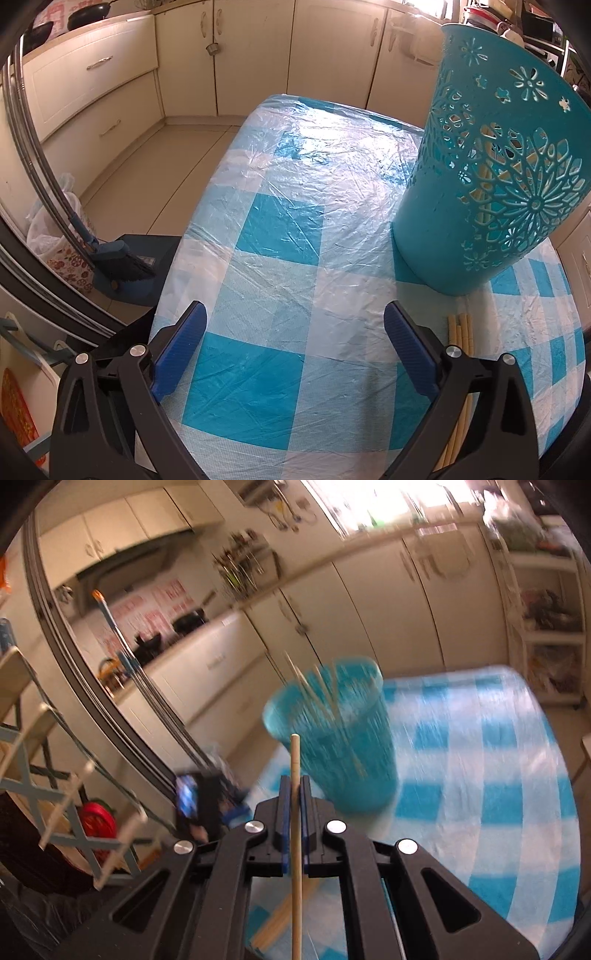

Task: Organize utensils
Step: 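Carry the chopstick over the teal cup and open the right gripper, then move the open right gripper back down to the loose chopsticks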

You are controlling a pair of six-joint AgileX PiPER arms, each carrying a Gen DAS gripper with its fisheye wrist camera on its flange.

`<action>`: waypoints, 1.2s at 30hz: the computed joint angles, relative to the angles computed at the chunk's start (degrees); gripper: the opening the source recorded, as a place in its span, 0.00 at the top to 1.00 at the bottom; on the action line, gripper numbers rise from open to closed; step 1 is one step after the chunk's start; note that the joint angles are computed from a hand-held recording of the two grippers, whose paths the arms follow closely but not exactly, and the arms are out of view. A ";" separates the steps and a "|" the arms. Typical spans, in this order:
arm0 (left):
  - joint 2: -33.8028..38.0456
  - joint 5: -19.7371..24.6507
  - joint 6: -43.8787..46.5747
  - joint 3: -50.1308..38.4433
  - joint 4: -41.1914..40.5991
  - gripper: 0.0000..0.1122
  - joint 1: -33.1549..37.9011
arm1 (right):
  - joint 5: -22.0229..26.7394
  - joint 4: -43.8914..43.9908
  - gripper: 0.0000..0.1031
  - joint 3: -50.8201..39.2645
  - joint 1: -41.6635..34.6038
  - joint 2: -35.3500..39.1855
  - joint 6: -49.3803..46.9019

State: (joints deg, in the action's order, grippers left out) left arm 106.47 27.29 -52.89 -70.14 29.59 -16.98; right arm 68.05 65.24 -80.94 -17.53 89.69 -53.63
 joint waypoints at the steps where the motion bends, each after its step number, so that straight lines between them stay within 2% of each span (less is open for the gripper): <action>1: 0.07 -0.03 0.03 -0.02 -0.04 0.17 0.09 | -1.13 1.61 0.95 -1.72 0.63 0.16 0.32; 3: 0.08 0.12 -0.07 -0.09 -0.05 0.17 0.04 | -5.62 3.73 0.95 -5.06 2.41 0.35 1.25; 5: 0.12 0.19 0.01 -0.18 -0.22 0.17 0.05 | -12.15 5.05 0.94 -8.18 5.28 0.95 1.96; 9: 0.23 0.30 0.96 -0.46 -1.26 0.17 0.28 | -30.74 3.91 0.94 -12.37 13.43 3.47 2.76; 12: 0.19 -0.26 1.11 -0.19 -1.51 0.17 0.58 | -41.24 0.62 0.94 -13.19 18.00 6.17 3.38; 15: 0.01 -0.76 0.96 0.16 -1.63 0.16 0.66 | -47.37 -3.36 0.94 -11.57 20.70 8.20 4.80; 20: 0.08 -1.04 1.14 0.23 -1.74 0.16 0.83 | -49.03 -0.20 0.94 -6.42 20.97 8.21 -1.02; 25: 0.21 -0.76 1.28 -0.01 -1.76 0.16 0.77 | -46.16 1.97 0.91 0.27 19.59 3.99 -6.34; 27: 0.22 -0.68 1.03 -0.05 -1.59 0.16 0.72 | -45.16 4.79 0.83 4.35 18.52 0.73 -9.63; 29: 0.23 -0.52 0.62 -0.09 -1.28 0.16 0.64 | -44.37 8.99 0.68 9.81 17.12 -3.50 -13.93; 31: 0.33 -0.28 0.13 -0.19 -0.86 0.16 0.53 | -42.77 11.70 0.63 16.49 15.54 -8.30 -17.43; 33: 0.30 -0.10 -0.25 -0.19 -0.53 0.16 0.41 | -41.82 6.58 0.62 22.24 15.35 -11.79 -15.00; 36: 0.16 0.02 -1.27 0.03 0.34 0.16 0.18 | -40.04 -6.41 0.62 27.74 16.80 -12.26 -6.14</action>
State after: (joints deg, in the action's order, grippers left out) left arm 106.64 27.31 -54.16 -70.10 29.93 -16.80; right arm 28.01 58.84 -53.20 -0.73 77.44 -59.77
